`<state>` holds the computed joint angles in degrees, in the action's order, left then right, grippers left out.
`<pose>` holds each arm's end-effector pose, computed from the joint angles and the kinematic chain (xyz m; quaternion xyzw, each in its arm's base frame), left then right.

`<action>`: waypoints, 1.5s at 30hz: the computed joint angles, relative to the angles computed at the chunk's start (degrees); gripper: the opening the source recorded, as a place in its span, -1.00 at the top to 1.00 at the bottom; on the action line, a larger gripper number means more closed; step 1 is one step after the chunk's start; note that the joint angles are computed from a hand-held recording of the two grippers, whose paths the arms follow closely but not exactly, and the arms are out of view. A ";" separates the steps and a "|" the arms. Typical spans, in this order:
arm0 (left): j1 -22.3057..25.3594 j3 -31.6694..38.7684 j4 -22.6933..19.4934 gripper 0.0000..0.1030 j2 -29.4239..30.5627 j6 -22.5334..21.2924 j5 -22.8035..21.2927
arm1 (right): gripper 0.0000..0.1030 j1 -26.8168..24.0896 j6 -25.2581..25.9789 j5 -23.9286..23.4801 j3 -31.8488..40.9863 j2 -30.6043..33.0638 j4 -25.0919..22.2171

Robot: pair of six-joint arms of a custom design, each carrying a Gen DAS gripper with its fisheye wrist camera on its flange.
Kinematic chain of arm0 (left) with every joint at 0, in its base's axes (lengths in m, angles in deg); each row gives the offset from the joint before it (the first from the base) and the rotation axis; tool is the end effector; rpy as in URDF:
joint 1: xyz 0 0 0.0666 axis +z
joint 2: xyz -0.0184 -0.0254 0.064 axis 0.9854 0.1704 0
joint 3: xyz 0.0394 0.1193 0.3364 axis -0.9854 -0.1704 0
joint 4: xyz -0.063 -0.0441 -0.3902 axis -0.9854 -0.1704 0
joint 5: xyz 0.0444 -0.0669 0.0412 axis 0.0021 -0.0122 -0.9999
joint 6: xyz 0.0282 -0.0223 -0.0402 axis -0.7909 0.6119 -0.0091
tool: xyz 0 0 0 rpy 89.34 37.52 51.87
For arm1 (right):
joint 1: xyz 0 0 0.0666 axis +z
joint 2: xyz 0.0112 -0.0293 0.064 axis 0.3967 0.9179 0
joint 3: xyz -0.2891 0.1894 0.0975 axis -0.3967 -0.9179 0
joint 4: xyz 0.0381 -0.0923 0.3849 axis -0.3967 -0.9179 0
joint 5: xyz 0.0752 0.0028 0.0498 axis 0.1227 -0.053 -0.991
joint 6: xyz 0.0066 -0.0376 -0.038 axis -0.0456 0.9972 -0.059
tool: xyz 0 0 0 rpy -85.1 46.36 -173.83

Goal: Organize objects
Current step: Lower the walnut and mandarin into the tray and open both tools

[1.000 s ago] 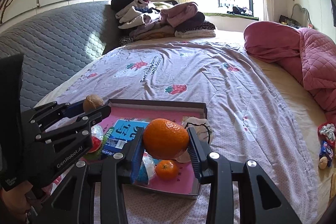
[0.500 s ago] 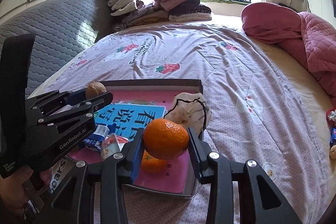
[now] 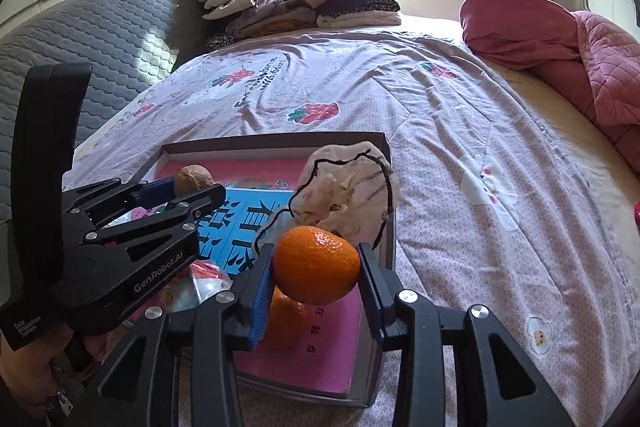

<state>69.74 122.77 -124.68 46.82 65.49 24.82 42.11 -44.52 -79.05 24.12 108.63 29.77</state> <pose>0.6409 -0.1078 0.2983 -0.0717 0.9215 0.0698 0.3754 0.6474 0.2290 0.3083 -0.2443 0.8908 0.1632 0.3467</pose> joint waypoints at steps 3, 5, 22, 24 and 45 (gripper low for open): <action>0.08 0.37 -0.26 0.43 0.58 -0.19 0.14 | 0.23 0.16 0.01 0.43 1.07 1.06 -0.47; 0.19 0.70 -0.62 0.43 0.90 -0.04 0.51 | 0.23 0.29 0.38 1.28 1.32 1.46 -0.40; 0.68 0.61 -0.70 0.42 1.14 0.29 1.91 | 0.23 0.87 1.89 1.96 5.07 4.59 -3.19; 0.70 0.59 -0.85 0.42 1.15 0.27 2.11 | 0.23 0.97 2.38 2.01 5.89 5.04 -3.89; 1.66 2.06 -4.61 0.42 1.88 2.10 5.11 | 0.22 1.60 3.41 3.39 13.58 8.86 -12.68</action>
<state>71.40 124.83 -129.29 48.70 67.59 29.92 43.72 -41.11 -75.65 37.70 117.49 17.09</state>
